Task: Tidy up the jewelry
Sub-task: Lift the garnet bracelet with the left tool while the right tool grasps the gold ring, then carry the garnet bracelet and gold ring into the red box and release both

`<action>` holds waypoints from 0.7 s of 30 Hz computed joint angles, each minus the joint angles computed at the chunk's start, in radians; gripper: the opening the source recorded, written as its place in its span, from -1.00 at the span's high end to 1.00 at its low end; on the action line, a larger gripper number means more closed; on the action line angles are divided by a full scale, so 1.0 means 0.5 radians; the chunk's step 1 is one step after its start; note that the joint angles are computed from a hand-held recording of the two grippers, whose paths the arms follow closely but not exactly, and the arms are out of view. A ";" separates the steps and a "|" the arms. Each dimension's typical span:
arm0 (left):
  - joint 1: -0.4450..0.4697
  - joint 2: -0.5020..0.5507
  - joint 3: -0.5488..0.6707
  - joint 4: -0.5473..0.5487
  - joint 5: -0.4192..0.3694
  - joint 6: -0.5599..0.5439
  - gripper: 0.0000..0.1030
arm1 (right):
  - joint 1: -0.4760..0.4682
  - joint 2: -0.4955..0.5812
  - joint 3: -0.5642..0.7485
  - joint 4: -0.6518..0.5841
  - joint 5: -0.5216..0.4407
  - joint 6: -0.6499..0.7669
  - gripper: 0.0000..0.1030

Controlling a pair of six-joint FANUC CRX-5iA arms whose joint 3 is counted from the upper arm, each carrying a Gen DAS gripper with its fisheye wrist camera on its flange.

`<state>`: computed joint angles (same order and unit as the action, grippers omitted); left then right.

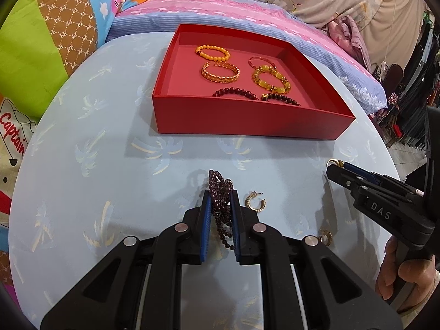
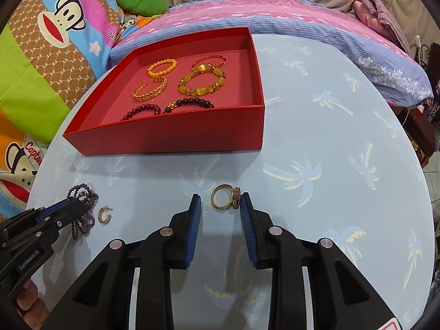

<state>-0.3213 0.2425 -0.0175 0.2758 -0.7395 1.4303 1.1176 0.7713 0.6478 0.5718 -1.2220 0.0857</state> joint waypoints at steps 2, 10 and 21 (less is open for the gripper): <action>0.000 0.002 0.003 -0.001 -0.001 0.000 0.75 | -0.003 0.008 0.010 0.002 -0.005 0.003 0.45; 0.001 0.013 0.022 -0.018 -0.008 0.017 0.75 | 0.014 0.065 0.092 0.034 -0.092 0.064 0.87; 0.001 0.018 0.041 -0.030 -0.016 0.029 0.75 | 0.039 0.018 0.025 0.049 -0.038 0.036 0.90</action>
<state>-0.3207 0.2513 0.0030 0.2610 -0.7474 1.4448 1.1371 0.7804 0.6603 0.5964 -1.2410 0.1037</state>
